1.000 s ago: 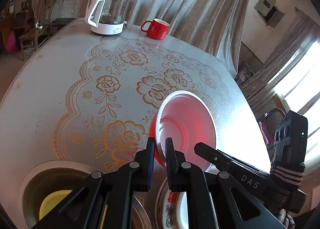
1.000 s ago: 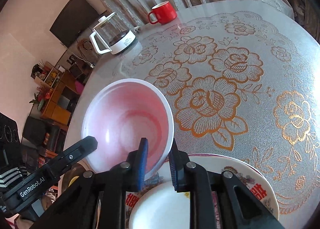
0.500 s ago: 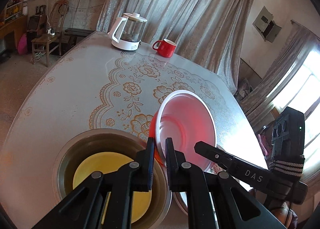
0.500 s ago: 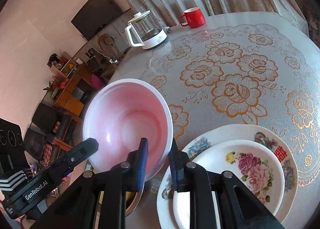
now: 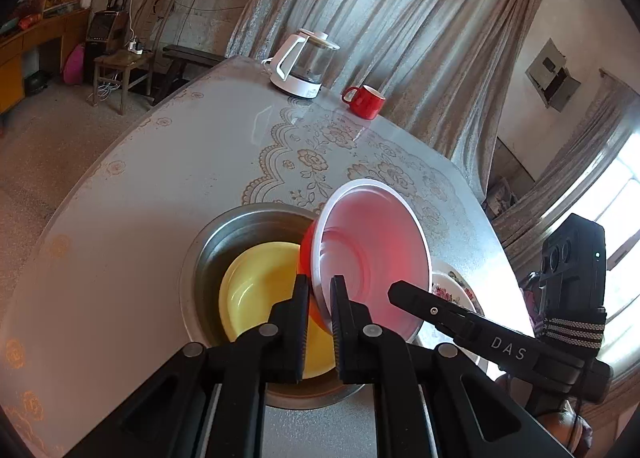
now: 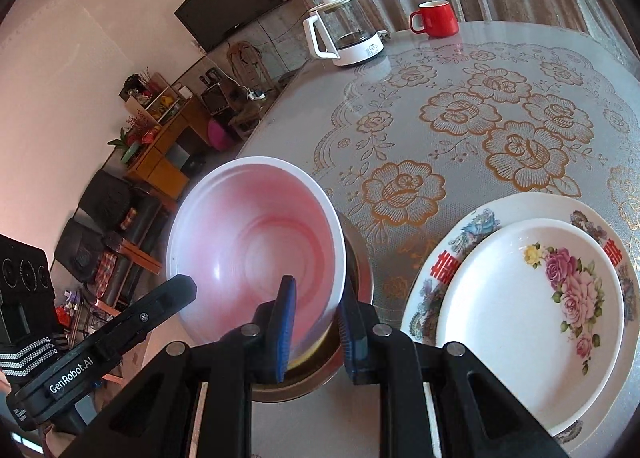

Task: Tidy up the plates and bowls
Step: 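Lower the red bowl into the yellow bowl inside the basin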

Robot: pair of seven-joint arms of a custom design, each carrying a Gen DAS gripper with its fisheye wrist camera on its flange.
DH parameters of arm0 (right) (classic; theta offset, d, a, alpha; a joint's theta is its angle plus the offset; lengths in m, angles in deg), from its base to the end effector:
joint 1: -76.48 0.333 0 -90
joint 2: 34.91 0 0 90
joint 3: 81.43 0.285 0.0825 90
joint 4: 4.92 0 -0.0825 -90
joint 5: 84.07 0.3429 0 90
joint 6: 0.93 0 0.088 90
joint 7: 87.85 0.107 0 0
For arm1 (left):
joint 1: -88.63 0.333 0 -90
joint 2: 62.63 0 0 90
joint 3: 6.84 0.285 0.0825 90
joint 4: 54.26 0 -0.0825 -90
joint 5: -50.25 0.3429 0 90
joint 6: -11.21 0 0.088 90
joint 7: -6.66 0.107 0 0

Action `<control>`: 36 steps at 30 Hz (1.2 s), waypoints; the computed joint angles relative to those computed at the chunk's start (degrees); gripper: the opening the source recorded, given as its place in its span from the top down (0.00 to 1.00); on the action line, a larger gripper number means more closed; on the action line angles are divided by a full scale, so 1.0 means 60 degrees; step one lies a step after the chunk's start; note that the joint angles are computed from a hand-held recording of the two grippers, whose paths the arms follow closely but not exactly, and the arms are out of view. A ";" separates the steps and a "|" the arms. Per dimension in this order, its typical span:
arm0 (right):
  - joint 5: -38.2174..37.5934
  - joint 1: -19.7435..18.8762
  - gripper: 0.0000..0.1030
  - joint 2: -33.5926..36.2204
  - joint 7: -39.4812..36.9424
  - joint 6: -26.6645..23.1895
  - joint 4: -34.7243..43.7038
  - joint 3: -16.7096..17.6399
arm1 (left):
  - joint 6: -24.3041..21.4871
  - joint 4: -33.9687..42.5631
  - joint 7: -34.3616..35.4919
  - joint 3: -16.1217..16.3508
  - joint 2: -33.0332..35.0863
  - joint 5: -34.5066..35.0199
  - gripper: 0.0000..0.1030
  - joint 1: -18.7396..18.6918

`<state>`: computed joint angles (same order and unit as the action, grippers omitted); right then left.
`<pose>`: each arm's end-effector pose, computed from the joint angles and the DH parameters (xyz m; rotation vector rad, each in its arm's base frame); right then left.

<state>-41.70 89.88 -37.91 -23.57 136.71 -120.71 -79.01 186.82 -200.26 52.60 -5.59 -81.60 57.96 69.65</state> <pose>0.5192 0.1524 0.5067 -1.9262 1.4570 0.0920 0.4225 -0.1457 0.4834 -2.1585 1.5390 -1.1380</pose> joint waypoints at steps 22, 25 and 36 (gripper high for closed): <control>-0.0715 0.0273 0.79 0.0256 0.0277 0.0004 -0.0192 0.0183 | 0.0291 -0.0884 0.0073 0.0892 -0.0015 -0.0561 0.90 -0.0630; -0.0663 0.0267 0.79 0.0261 0.0262 0.0017 -0.0215 0.0170 | 0.0263 -0.0943 0.0103 0.0866 -0.0012 -0.0671 0.90 -0.0581; -0.0804 0.0367 0.82 -0.0008 0.0099 0.0611 -0.0656 0.0249 | -0.0007 -0.0846 -0.0154 0.0106 0.0030 -0.0228 0.90 0.0231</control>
